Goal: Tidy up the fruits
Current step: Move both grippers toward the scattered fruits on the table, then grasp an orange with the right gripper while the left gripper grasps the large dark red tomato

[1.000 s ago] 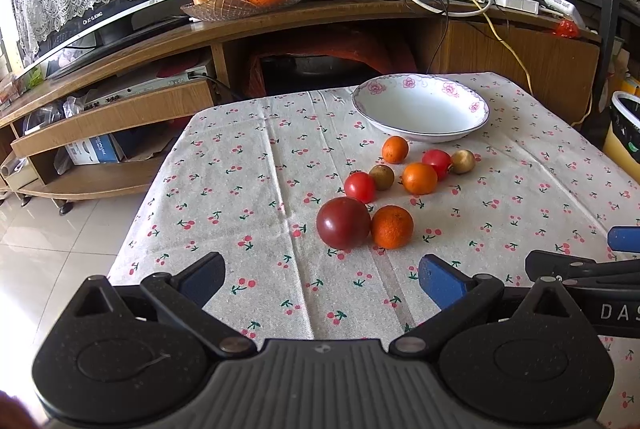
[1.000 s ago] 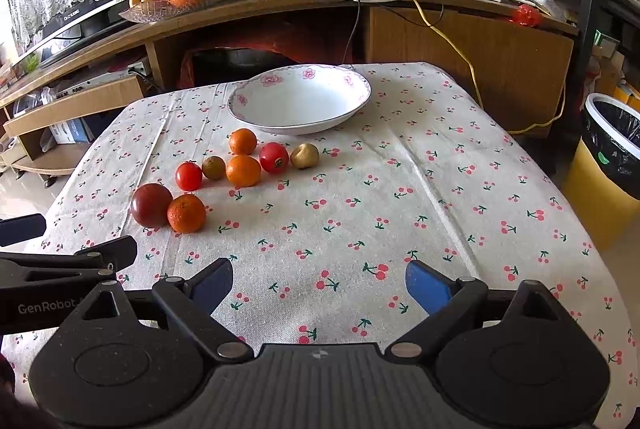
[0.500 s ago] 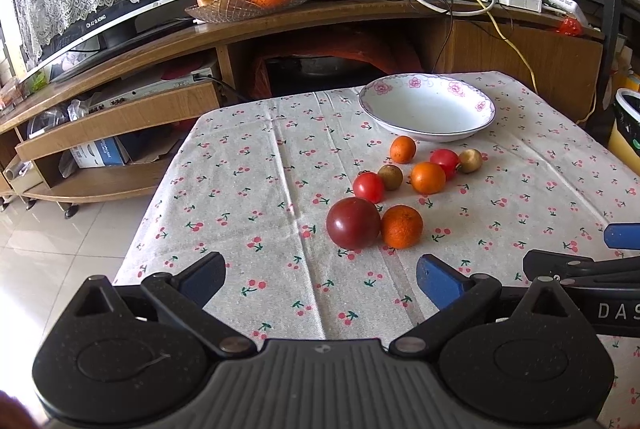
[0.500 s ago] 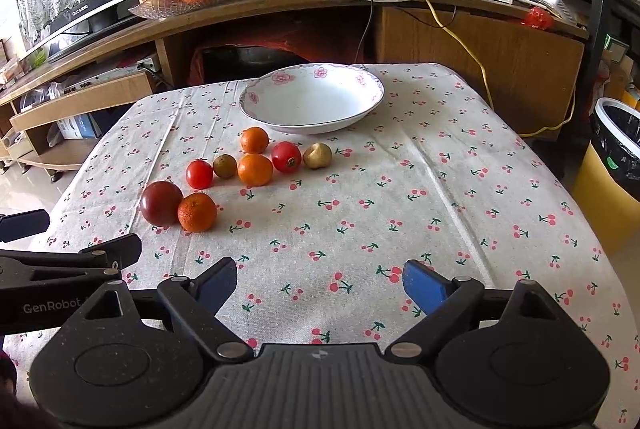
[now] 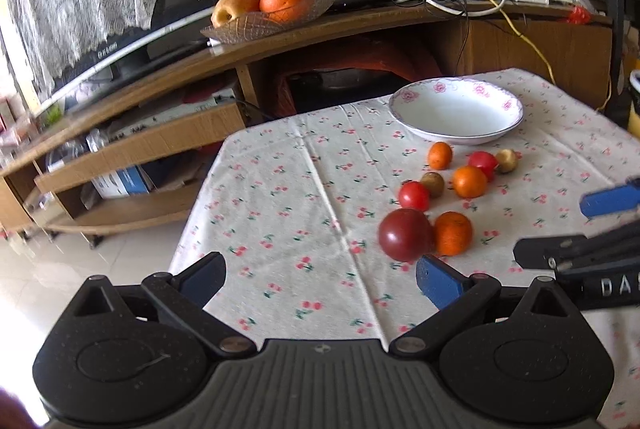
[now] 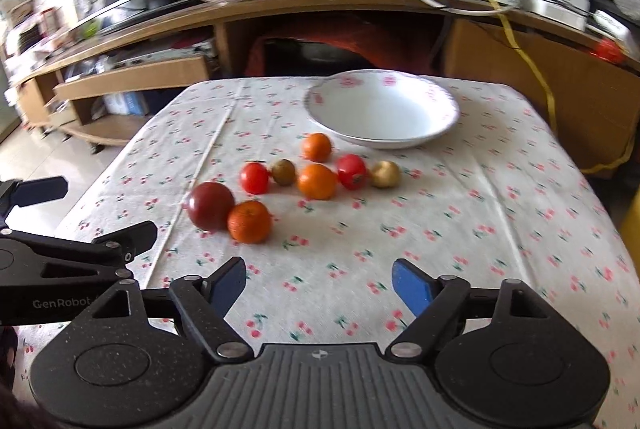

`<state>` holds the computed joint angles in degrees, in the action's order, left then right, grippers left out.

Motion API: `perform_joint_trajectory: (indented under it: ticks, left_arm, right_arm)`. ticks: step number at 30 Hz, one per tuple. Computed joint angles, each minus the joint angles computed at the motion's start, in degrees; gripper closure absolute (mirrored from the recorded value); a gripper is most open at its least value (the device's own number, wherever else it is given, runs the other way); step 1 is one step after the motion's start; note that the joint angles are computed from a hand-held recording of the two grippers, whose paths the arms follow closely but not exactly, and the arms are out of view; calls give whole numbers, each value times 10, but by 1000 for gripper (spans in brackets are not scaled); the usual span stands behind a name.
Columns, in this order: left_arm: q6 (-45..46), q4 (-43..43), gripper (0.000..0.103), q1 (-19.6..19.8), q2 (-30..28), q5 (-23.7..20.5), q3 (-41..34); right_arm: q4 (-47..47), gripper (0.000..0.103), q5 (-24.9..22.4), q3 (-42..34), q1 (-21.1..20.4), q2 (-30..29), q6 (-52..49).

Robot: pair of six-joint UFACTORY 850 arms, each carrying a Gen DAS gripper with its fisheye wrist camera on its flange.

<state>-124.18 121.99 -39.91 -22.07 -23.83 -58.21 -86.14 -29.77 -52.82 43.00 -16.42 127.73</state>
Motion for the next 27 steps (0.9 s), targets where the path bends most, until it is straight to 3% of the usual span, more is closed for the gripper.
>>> perform_joint_trajectory:
  ticks: [5,7,10,11,16,23,25,27]
  left_arm:
    - [1,16,0,12,-2,-2,2]
    - [4,6,0,18,-5,9,-1]
    - [3,2,0,25,-10,21,-6]
    - [1,4,0,26,-11,24,-7]
    - [-17,28,0,28,-15,35,-11]
    - [-59,121,0,26,-34,80,-44]
    - [-101,163,5,27,-47,106,-65]
    - [-88,146,11,25,-61,121,-86]
  right_arm:
    - [-63,34,57,-20,-28,-19,1]
    - [-68,44,85,-33,-39,-30,-17]
    - [-78,50,126,-52,-54,-47,-33]
    - [-76,51,132,-59,-56,-53,-45]
    - [14,73,166,-94,-70,-79,-181]
    - [100,75,177,-76,-83,-55,-285]
    - [129,76,173,-64,-86,-39,-321]
    - [165,75,162,-54,-89,-24,-360]
